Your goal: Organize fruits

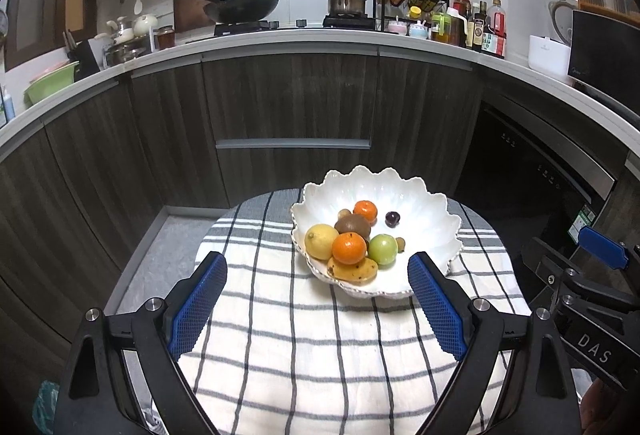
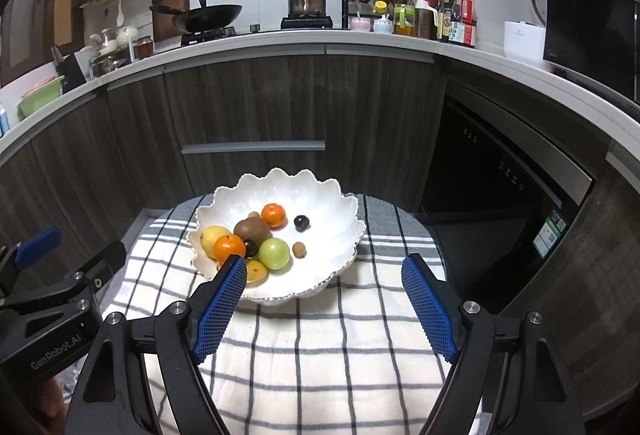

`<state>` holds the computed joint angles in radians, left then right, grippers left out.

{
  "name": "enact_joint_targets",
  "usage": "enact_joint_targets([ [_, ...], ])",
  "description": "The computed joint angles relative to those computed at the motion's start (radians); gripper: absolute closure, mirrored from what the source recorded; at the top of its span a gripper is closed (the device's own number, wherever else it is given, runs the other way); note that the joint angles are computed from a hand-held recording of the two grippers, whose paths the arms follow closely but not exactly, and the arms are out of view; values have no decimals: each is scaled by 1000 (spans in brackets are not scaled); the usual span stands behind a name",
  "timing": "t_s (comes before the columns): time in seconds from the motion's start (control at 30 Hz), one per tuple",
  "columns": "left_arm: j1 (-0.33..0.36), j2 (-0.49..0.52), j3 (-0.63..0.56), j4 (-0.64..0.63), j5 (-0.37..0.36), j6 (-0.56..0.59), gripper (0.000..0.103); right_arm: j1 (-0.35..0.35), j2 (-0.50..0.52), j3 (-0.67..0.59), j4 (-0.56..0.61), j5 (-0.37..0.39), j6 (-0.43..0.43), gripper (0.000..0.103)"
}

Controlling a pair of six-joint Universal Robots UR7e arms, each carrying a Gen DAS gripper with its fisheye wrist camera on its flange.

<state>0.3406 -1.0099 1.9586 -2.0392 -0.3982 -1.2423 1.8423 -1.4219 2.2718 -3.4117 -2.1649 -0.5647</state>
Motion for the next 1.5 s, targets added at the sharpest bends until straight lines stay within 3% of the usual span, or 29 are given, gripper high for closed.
enact_joint_targets([
  [0.2,-39,-15,6,130,-3,-116,11,7,-44,45,-4,-6,4,22],
  [0.73,-96,-27,33,288,-45,-295,11,-1,-106,145,-61,-15,-9,22],
  [1.5,-109,-36,34,323,-53,-322,11,2,-128,174,-71,-14,-4,22],
])
